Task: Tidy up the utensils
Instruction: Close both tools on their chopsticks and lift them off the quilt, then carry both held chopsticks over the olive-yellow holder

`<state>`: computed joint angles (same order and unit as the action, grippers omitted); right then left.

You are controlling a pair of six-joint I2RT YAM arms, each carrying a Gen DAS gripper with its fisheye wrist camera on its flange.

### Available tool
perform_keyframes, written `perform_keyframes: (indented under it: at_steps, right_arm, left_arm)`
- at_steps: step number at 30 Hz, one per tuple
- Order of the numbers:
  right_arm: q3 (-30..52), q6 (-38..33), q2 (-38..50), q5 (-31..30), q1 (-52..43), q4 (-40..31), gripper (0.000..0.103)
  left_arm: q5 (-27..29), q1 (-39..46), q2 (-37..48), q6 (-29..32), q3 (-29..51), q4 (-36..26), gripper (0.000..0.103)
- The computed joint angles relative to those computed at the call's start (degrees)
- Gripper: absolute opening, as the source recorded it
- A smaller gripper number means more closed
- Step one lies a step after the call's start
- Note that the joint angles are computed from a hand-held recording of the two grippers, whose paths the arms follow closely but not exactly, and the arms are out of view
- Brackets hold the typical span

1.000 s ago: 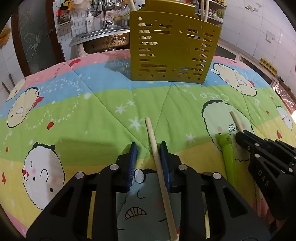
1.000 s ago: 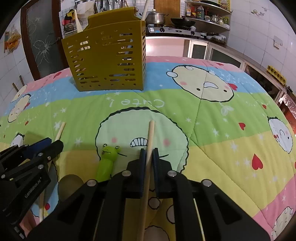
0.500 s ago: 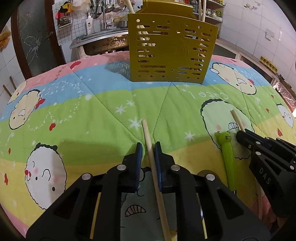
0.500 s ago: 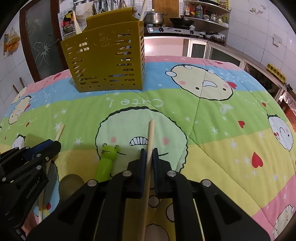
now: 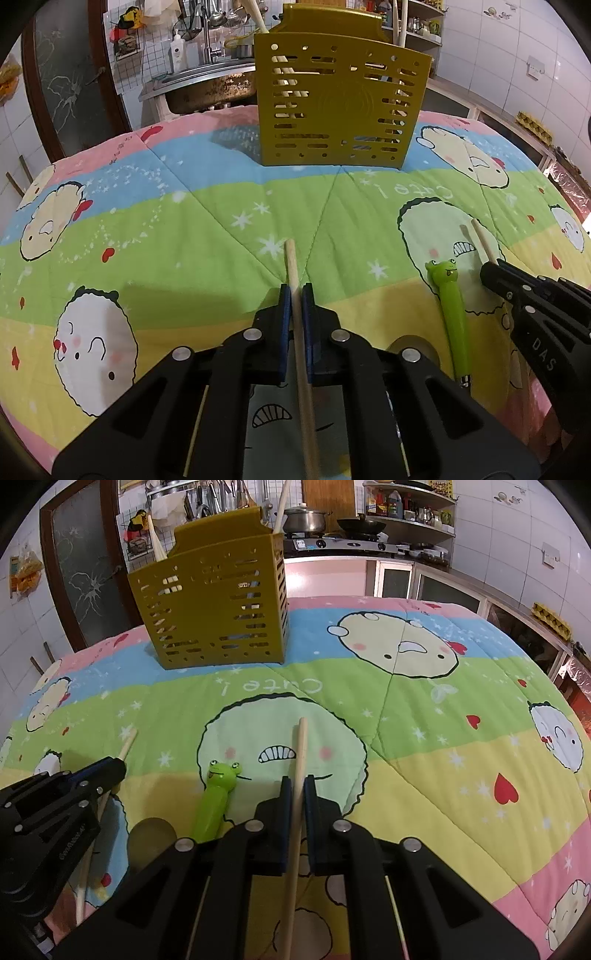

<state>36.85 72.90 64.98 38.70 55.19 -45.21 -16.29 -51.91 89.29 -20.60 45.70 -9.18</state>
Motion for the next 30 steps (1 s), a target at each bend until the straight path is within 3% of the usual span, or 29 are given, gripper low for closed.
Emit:
perform_keyframes:
  at_steps: [9,16,30]
  right_arm:
    - [-0.04,1.99,-2.91,0.97,1.51,-2.53,0.007]
    - [1.6,7.7,-5.83,5.0,6.74,-8.65,0.006]
    - [10.4,36.54,-0.48,14.97,25.58,-33.18,0.006]
  left_arm:
    - [-0.78,-0.32,-3.25,-0.32,-1.28,-0.95,0.004]
    - [-1.9,-0.07,-12.47,-0.25,-4.67,-2.51,0.004]
    - [-5.98,-4.21,-34.28,-0.99,-11.98,-6.82,0.004]
